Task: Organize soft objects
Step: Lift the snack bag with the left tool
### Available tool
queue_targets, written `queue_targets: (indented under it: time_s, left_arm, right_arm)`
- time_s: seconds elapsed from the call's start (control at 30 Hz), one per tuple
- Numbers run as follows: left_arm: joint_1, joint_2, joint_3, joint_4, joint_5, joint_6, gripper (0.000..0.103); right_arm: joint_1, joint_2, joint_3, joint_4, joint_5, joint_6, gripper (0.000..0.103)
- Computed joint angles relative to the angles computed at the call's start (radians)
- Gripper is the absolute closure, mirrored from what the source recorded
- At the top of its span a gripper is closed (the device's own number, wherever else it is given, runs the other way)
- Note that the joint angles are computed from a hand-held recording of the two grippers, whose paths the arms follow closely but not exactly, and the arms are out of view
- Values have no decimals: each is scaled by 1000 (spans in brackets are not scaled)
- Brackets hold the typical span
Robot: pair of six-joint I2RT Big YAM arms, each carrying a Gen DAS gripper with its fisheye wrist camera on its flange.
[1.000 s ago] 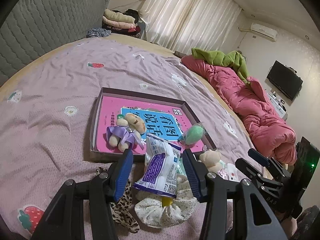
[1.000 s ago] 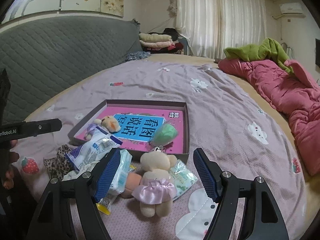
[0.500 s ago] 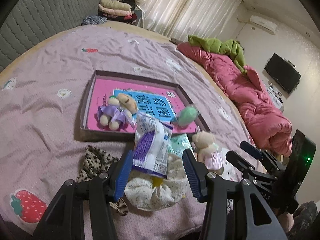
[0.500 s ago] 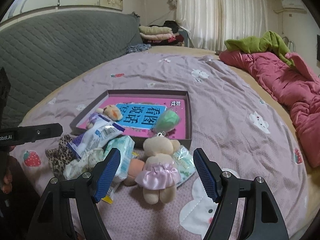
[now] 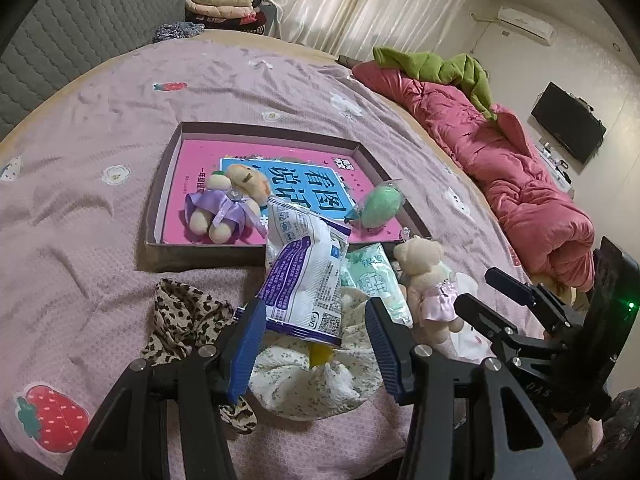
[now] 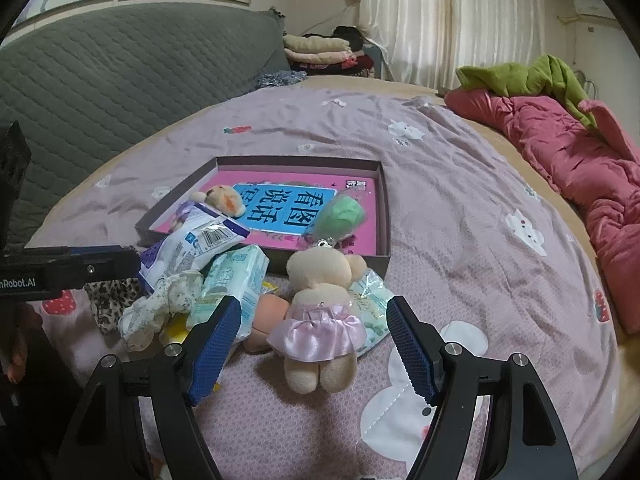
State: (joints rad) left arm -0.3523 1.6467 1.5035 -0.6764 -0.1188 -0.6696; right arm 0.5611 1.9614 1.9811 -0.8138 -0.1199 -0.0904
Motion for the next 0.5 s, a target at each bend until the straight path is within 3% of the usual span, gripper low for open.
queue_targets:
  time_s: [0.5]
  left_arm:
    - [11, 22, 12, 20, -6, 1, 51]
  right_arm:
    - [4, 48, 55, -23, 48, 2, 27]
